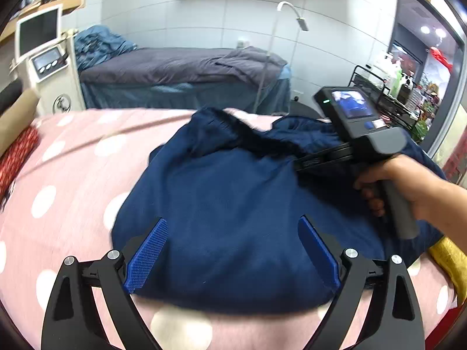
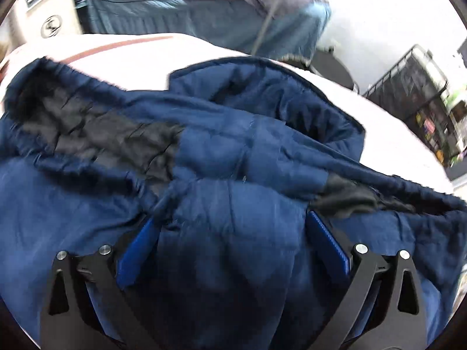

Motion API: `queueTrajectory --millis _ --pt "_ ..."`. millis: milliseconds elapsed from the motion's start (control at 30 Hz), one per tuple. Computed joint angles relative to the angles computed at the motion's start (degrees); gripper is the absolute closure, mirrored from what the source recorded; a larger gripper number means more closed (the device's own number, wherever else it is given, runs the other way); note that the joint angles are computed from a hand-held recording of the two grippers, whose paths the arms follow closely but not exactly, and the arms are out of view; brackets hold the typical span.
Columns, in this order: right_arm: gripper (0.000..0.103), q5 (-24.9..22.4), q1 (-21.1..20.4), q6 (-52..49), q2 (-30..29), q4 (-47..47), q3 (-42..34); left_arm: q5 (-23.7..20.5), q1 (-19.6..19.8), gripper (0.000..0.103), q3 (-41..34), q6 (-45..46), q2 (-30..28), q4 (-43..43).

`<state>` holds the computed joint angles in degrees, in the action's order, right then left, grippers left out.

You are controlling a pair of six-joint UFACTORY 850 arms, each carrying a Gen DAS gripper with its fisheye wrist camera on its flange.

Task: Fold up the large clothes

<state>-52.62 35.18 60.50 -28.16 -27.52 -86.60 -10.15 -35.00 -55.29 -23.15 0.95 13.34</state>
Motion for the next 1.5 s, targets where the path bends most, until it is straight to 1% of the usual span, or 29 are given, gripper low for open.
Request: queueTrajectory --millis 67,167,200,233,267,300,367,433,467,500,567,633,667,733,800,833,867,900,933,1000,1033,1100,1133,1167,1267,1367,1400,1433,1500 --pt "0.006 1.06 -1.11 0.75 -0.35 0.43 -0.25 0.21 -0.44 0.015 -1.95 4.36 -1.69 -3.88" --pt "0.006 6.96 -4.69 0.82 0.76 8.9 1.51 0.32 -0.61 0.015 -5.83 14.84 -4.5 -15.82" --pt "0.006 8.53 -5.88 -0.4 1.05 11.9 1.92 0.44 -0.66 0.014 -6.88 16.37 -5.19 -18.1" --pt "0.006 9.02 -6.46 -1.57 1.02 13.28 1.94 0.55 -0.74 0.011 -8.06 15.74 -6.04 -17.98" --pt "0.006 9.24 -7.02 -3.35 0.92 14.8 1.75 0.23 -0.87 0.007 -9.49 13.03 -7.09 -15.46" --pt "0.006 9.1 -7.37 -4.82 0.87 16.14 1.45 -1.02 -1.07 0.007 -11.75 9.6 -8.79 -11.62" --pt "0.006 9.62 -7.98 -6.8 1.77 18.77 1.9 -3.47 -1.21 0.007 -15.26 9.06 -11.63 -9.97" --pt "0.006 12.88 -7.87 -6.59 4.82 19.9 4.58 -8.54 -1.33 0.007 -20.47 9.39 -16.19 -8.05" --pt "0.006 14.73 -7.68 -5.89 7.29 19.3 6.59 -11.22 -1.51 0.007 -23.1 8.07 -18.48 -5.84" --pt "0.006 15.52 -7.35 -4.59 9.62 17.54 8.25 -14.81 -1.61 0.007 -26.35 6.56 -21.33 -3.6" --pt "0.006 15.36 -6.54 -1.63 13.35 13.18 10.7 -19.77 -1.19 0.007 -31.53 4.61 -25.61 -2.93" --pt "0.006 15.74 -5.64 3.0 18.48 7.19 15.08 -22.83 -0.21 0.007 -36.52 5.92 -29.82 -8.31" --pt "0.006 15.68 -5.13 5.47 21.67 4.31 17.87 -23.84 -0.07 0.007 -38.13 5.48 -31.2 -8.85" --pt "0.006 14.84 -4.14 9.74 26.73 0.81 22.52 -26.99 -0.78 0.008 -43.22 0.16 -35.59 -4.66" --pt "0.006 13.56 -2.89 14.58 32.23 -1.35 27.9 -28.93 -1.22 0.007 -47.17 -3.02 -39.08 -1.97" --pt "0.006 12.72 -1.85 16.42 35.04 -1.35 30.63 -30.82 -1.62 0.006 -49.77 -4.26 -41.03 -1.19" --pt "0.006 12.61 -1.06 17.62 36.9 -1.22 32.25 -34.19 -1.67 0.005 -53.38 -5.52 -43.7 -0.78" --pt "0.006 13.12 -0.44 19.28 38.48 -1.91 33.87 -36.12 -1.77 0.005 -55.63 -6.33 -45.43 -0.24" --pt "0.006 12.72 1.02 22.21 40.16 -3.78 35.33 -37.1 -1.9 0.005 -56.74 -6.93 -46.34 0.76" --pt "0.006 9.5 5.79 29.14 42.59 -10.1 37.24 -39.11 -2.87 0.005 -58.7 -8.06 -48.06 5.31" --pt "0.006 6.16 8.94 32.13 42.9 -13.28 37.33 -38.83 -3.26 0.005 -58.25 -8.84 -47.79 6.8" --pt "0.006 2.52 12.82 35.84 42.79 -16.53 37.38 -36.66 -3.54 0.006 -54.95 -9.84 -45.31 8.32" --pt "0.006 1.18 15.01 38.02 42.81 -17.95 37.47 -34.83 -3.39 0.007 -52.6 -9.03 -43.38 7.51" --pt "0.006 0.79 16.31 38.92 43.52 -18.64 38.03 -33.15 -3.22 0.007 -50.83 -8.18 -41.88 6.54" --pt "0.006 -0.51 19.48 39.37 42.6 -19.96 37.92 -23.76 -2.2 0.007 -40.45 -3.7 -32.73 0.93" --pt "0.006 -4.07 22.3 35.84 39.57 -19.54 36.0 -17.34 -1.77 0.007 -31.79 -0.87 -24.92 -2.88" --pt "0.006 -5.86 23.65 36.12 38.63 -20.17 35.53 -14.9 -1.47 0.007 -28.04 2.45 -21.55 -6.61" --pt "0.006 -7.12 24.88 36.67 38.03 -20.55 35.21 -13.5 -1.43 0.007 -25.39 4.38 -19.19 -8.8" --pt "0.006 -6.88 25.76 37.5 37.4 -19.88 35.35 -11.39 -0.97 0.007 -19.52 9.77 -14.25 -13.74"
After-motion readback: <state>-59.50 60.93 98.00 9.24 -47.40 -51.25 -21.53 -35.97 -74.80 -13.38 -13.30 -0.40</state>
